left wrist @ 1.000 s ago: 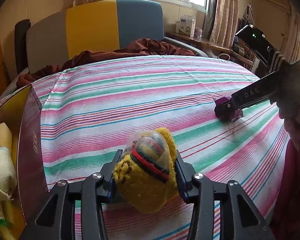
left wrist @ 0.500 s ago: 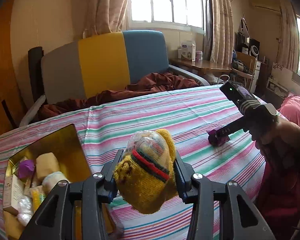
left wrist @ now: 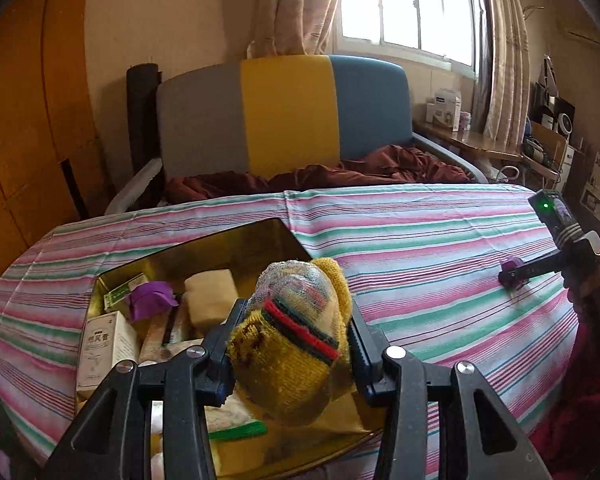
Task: Organize objects
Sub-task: 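Carry the yellow knitted toy into the tray and open the left tool while the right tool holds the pouch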
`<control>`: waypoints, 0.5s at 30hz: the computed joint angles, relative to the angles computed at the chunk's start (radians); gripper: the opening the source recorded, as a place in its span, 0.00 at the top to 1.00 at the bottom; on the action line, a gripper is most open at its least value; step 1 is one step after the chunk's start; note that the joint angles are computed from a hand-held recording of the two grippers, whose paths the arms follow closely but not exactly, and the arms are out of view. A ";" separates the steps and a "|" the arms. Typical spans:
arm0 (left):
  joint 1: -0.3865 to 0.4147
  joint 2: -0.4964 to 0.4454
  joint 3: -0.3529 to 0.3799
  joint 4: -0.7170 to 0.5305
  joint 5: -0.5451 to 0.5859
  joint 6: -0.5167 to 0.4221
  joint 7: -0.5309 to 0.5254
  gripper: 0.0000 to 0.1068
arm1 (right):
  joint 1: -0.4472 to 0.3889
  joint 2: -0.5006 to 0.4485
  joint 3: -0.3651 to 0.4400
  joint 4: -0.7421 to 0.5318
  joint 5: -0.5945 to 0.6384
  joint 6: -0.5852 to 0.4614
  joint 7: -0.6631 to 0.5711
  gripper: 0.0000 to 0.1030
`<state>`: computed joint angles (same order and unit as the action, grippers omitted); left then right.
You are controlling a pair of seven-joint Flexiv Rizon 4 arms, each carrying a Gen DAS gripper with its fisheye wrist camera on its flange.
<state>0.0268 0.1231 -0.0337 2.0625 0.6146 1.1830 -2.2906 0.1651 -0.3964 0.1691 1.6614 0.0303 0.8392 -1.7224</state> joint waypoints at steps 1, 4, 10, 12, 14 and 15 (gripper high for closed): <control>0.002 0.005 0.016 0.016 -0.021 0.010 0.011 0.57 | 0.006 0.003 -0.004 0.011 -0.015 0.015 0.000 0.64; 0.006 0.020 0.089 0.107 -0.194 0.105 0.102 0.57 | 0.030 0.017 -0.017 0.060 -0.074 0.068 0.010 0.64; 0.025 0.041 0.188 0.259 -0.525 0.226 0.258 0.57 | 0.074 0.044 -0.050 0.159 -0.232 0.178 0.056 0.64; -0.010 0.026 0.220 0.288 -0.672 0.271 0.364 0.57 | 0.065 0.045 -0.041 0.159 -0.229 0.177 0.054 0.64; -0.004 0.005 0.210 0.282 -0.725 0.289 0.415 0.57 | 0.063 0.048 -0.040 0.165 -0.237 0.181 0.055 0.64; 0.007 -0.009 0.195 0.270 -0.734 0.289 0.425 0.57 | 0.061 0.050 -0.039 0.168 -0.241 0.183 0.053 0.64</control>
